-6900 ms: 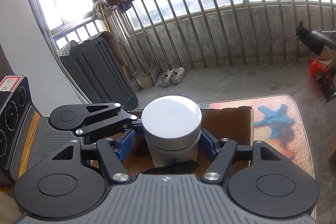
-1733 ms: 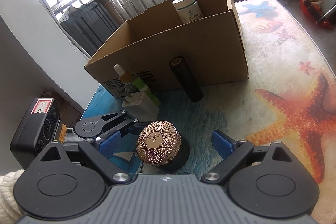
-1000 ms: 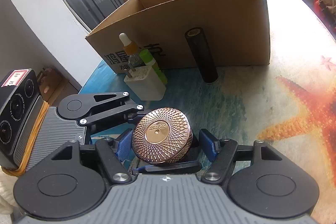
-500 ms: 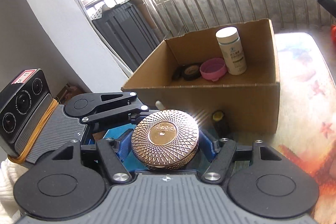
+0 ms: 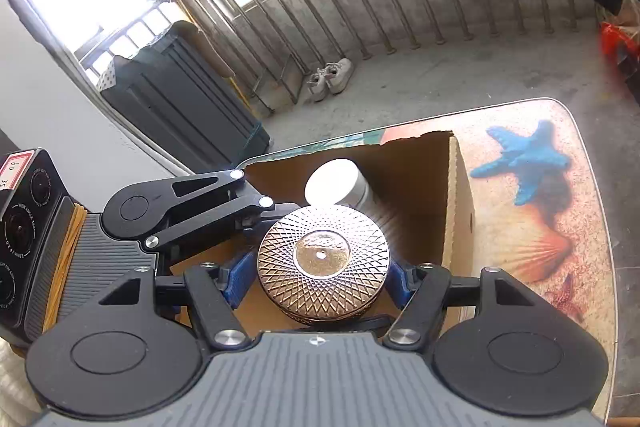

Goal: Organize rigid objects
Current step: 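Carry the gold jar with both tools and lower it into the box, then open both tools and lift them out of the box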

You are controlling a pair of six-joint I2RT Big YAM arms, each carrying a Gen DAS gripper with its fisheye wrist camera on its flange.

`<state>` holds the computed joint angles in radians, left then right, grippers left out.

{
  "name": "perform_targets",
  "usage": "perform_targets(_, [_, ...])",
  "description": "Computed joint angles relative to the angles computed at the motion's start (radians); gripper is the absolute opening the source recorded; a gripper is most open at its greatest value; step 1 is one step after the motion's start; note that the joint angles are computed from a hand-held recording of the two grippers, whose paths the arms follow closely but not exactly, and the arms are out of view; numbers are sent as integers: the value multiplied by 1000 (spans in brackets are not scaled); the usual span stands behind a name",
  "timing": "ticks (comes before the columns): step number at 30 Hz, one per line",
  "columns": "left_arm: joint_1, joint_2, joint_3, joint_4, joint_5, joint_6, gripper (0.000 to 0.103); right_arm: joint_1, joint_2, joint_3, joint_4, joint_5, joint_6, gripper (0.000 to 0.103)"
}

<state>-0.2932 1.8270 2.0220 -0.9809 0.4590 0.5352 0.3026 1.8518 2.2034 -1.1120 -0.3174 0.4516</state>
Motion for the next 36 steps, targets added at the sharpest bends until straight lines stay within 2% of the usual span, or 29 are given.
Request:
perform_targets(2, [-4,60,84,-72,-14,30,56,-9,33,44,-27,18,-1,69])
perform_targets(3, [-6,71,93,-70,-28,33,56,-11,38,43,-27,35,10,69])
perform_targets(5, [-13,94,116,-81,-73,51,56,-17,28,13,10,42,34,71])
perform_targets(8, [-18,110,124,-91,-101,55,56,-35,-18,-77,114,24,61,76])
perform_targets(11, [-28,116,113,-97,-168,83,56,-38,-30,-95,131,60,42,76])
perform_targets(16, [-55,100,54,-77,-258,229,56,-50,-93,-198,201,91,56,74])
perform_targets(18, [-62,111,60,-91,-285,261,56,-65,-122,-253,246,67,80,74])
perform_targets(19, [-63,106,44,-67,-300,293,56,-72,-129,-267,257,53,90,74])
perform_targets(23, [-64,156,110,-128,-327,293,56,-80,-153,-304,275,78,77,75])
perform_targets(27, [-78,164,93,-92,-380,352,58,-80,-168,-330,289,85,67,75])
perform_targets(31, [-83,146,73,-52,-401,318,64,-75,-173,-354,303,74,60,75])
perform_targets(33, [-90,137,72,-40,-435,342,69,-72,-173,-359,300,75,57,75])
perform_targets(36, [-92,124,78,-56,-458,354,67,-78,-189,-390,337,57,80,78])
